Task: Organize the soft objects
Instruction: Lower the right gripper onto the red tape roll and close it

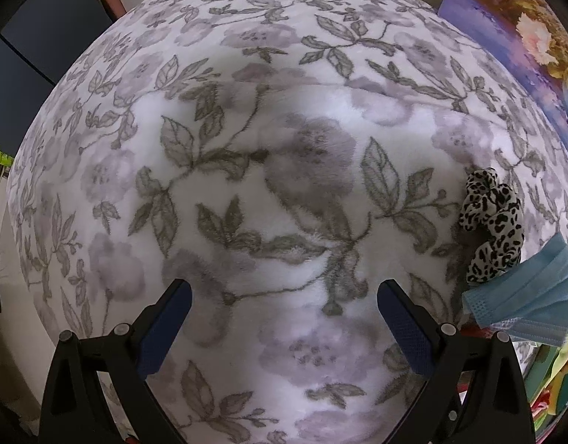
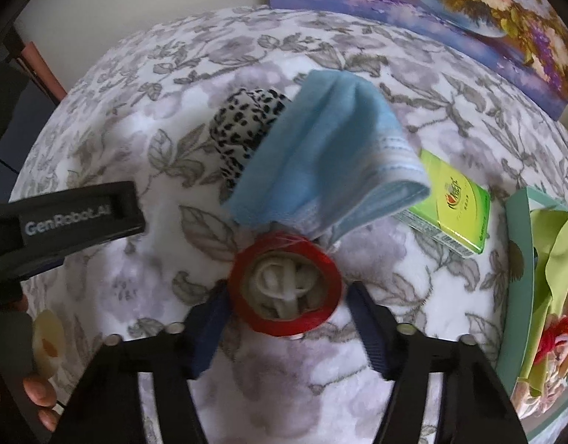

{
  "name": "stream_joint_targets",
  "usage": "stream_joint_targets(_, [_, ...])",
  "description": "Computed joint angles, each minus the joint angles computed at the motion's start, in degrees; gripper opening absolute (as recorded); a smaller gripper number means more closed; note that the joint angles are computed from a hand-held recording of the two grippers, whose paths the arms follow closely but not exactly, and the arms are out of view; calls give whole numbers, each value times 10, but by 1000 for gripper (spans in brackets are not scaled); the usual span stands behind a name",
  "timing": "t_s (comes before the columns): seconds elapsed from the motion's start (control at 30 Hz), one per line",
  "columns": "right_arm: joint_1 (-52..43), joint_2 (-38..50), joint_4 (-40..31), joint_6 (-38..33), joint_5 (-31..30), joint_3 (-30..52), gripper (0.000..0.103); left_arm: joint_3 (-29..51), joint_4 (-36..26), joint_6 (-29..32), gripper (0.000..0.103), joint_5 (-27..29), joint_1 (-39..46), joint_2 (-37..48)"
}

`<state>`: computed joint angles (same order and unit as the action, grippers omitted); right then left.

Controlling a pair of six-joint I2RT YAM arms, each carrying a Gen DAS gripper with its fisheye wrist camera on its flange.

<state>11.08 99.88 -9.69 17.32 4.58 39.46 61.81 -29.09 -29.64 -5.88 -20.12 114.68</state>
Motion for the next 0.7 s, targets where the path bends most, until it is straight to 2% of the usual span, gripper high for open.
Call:
stream_joint_targets(0.2, [-17,-5,-4,-11,-20,-1,61,9,-16,-20,100,4,-23,-19])
stream_joint_targets(0.3, [-43,-46,-17,-22,-38,-26,61,14,-22,-23,100,7,-26,-28])
stream_joint_targets(0.7, [-128,-115,-67,-67,-85,-40,61,59,-66,-47,100,18,-68,-53])
